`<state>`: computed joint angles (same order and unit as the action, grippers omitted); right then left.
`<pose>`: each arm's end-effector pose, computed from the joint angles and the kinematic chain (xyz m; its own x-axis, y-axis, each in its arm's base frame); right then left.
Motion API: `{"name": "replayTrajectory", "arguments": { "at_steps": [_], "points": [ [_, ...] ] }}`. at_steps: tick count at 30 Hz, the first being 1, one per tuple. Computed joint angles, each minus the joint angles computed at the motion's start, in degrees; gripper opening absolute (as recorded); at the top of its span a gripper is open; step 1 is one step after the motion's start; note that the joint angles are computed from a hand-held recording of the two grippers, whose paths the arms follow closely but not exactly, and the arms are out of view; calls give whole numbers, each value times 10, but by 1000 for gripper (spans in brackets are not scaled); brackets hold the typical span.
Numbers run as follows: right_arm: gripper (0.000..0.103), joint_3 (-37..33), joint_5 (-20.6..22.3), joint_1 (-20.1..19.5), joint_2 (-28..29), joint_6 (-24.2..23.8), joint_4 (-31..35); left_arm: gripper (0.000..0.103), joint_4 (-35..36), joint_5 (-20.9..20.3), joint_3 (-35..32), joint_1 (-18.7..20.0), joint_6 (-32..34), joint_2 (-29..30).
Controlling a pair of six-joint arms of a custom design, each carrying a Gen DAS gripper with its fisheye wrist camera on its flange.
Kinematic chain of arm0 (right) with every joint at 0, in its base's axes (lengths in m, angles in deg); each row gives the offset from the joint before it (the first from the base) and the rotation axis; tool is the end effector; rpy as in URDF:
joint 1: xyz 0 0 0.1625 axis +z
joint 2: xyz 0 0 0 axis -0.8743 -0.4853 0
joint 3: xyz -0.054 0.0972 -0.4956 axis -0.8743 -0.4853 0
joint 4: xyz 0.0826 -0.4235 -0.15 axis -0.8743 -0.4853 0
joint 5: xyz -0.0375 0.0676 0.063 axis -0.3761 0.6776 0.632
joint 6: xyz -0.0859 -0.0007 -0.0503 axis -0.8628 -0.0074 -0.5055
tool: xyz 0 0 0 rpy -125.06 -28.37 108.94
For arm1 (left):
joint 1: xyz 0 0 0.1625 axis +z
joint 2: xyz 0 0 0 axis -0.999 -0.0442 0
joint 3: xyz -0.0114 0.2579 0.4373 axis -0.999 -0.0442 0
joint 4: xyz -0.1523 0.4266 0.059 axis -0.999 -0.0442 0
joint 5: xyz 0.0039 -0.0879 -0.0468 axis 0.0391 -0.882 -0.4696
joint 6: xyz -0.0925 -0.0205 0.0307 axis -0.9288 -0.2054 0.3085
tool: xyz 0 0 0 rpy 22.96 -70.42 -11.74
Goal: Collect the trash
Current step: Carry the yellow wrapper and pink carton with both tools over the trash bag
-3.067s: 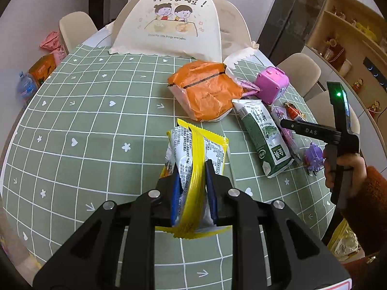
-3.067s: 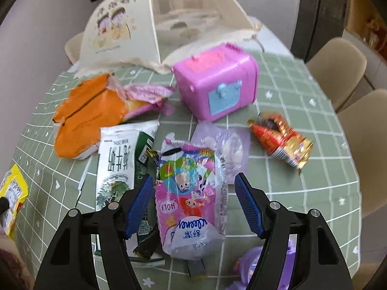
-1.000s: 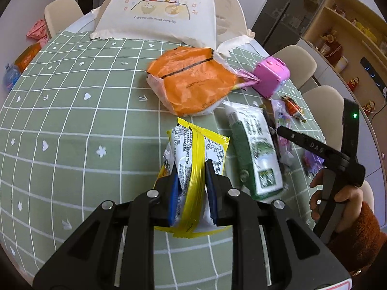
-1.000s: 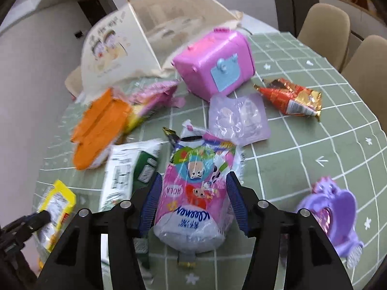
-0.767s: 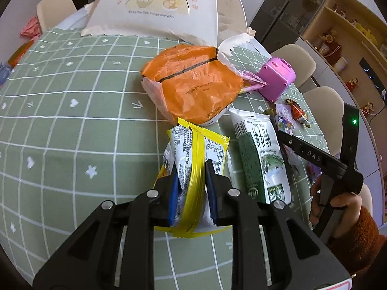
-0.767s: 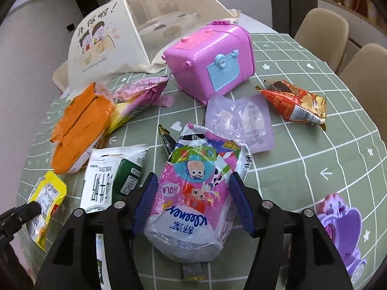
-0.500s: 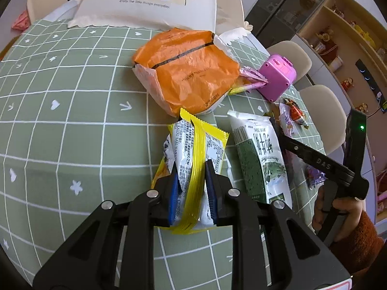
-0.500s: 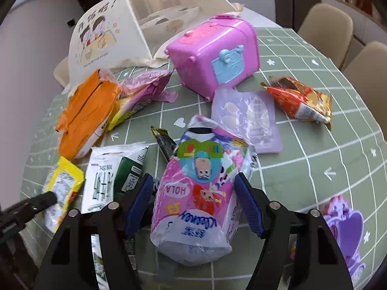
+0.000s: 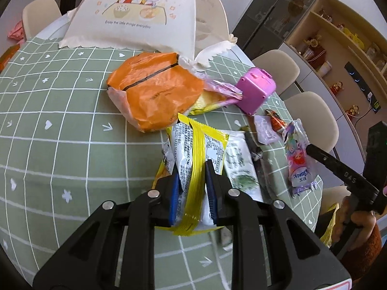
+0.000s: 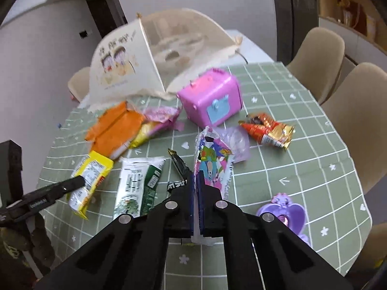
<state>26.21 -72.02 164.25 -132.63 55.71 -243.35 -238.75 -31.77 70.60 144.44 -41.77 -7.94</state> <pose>0.2488 -0.6410 0.1967 -0.8097 -0.3276 0.4869 -0.5193 0.7864 -0.3344 -0.1476 -0.5835 0.2427 -0.9213 -0.0551 -0.3849 0.1929 0.7947 -0.5755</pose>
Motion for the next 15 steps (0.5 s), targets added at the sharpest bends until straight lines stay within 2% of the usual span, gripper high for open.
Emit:
{"name": "replayTrajectory", "arguments": {
  "at_steps": [7,15],
  "points": [
    [5,56,23,8,-74,-47,-6,19,-19,54,32,-83,-40,-2],
    [5,119,61,-8,-199,-95,4,19,-42,113,42,-189,-87,35]
  ]
}}
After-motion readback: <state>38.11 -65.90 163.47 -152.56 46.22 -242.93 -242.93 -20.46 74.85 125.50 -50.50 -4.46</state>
